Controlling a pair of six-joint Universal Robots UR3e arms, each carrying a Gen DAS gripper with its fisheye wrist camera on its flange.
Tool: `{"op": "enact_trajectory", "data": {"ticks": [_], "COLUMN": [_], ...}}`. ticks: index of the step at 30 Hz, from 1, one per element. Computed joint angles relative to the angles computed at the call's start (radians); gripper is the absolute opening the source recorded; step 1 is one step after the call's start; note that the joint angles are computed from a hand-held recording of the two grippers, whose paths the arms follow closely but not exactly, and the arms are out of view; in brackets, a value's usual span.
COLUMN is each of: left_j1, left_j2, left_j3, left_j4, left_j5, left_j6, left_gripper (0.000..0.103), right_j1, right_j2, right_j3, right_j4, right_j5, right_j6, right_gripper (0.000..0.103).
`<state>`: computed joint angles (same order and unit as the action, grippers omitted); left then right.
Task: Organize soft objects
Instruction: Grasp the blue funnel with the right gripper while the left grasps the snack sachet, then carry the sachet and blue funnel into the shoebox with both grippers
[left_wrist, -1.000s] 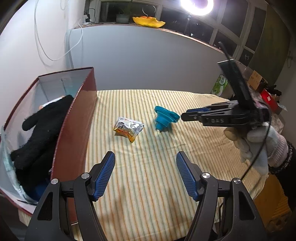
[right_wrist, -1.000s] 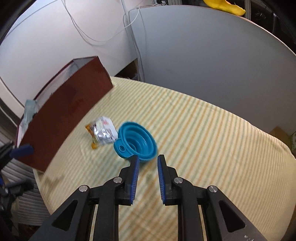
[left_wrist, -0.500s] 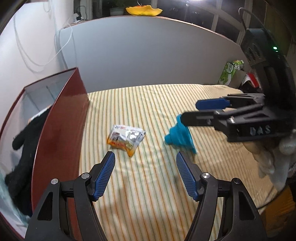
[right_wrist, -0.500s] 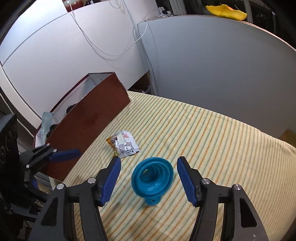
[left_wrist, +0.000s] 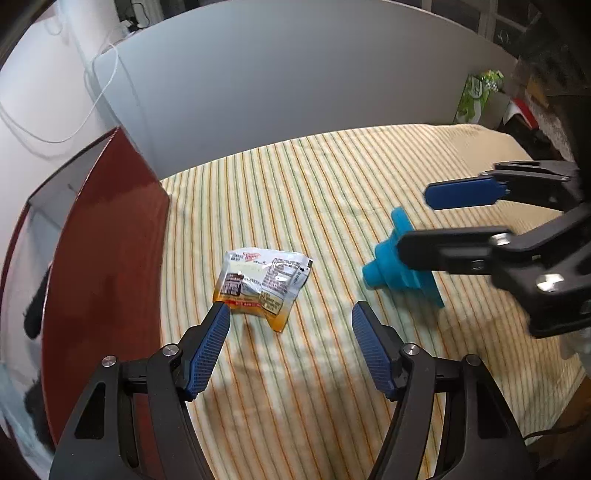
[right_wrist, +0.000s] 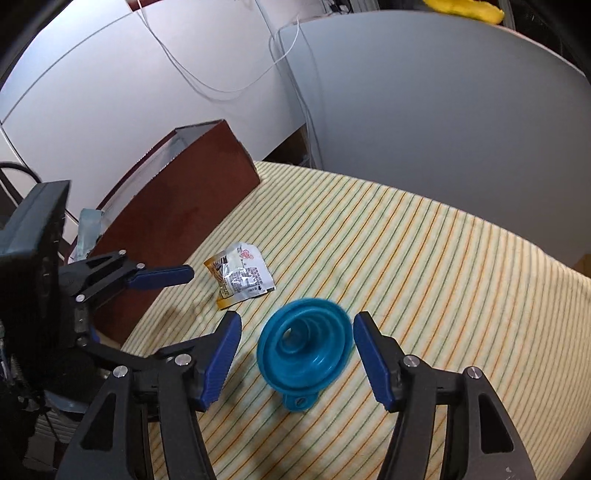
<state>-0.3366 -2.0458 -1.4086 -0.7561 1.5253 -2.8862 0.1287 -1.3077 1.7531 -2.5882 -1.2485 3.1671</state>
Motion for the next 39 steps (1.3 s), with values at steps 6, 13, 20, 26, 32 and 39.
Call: {"op": "enact_trajectory", "data": {"ticks": [6,13,20,26,32,39], "left_j1": [-0.031,-0.062,-0.030,-0.007,0.010,0.001], "left_j2": [-0.083,-0.205,-0.271,-0.270,-0.264,-0.183], "left_j3": [0.153,0.357,0.481,0.488,0.485,0.326], "left_j4": [-0.115,-0.291,-0.384,-0.398,-0.414,-0.299], "left_j5": [0.073,0.139,0.094,0.049,-0.016,-0.021], "left_j6": [0.035,0.091,0.066,0.064,0.078,0.068], "left_gripper": [0.068,0.068,0.069,0.068,0.043,0.039], "right_j1": [-0.056,-0.085,-0.037,-0.012,-0.019,-0.008], "right_j2": [-0.082,-0.040,0.056,0.122,0.130,0.064], "right_j3": [0.084,0.044,-0.077,-0.145,-0.129,-0.074], "right_j4": [-0.002,0.073,0.149,0.182,0.157,0.129], "right_j5": [0.095,0.196,0.170,0.121,0.129,0.069], "right_j6": [0.029,0.021,0.009,0.008,0.025,0.027], "right_gripper": [0.059,0.044,0.041,0.030,0.016,0.009]}}
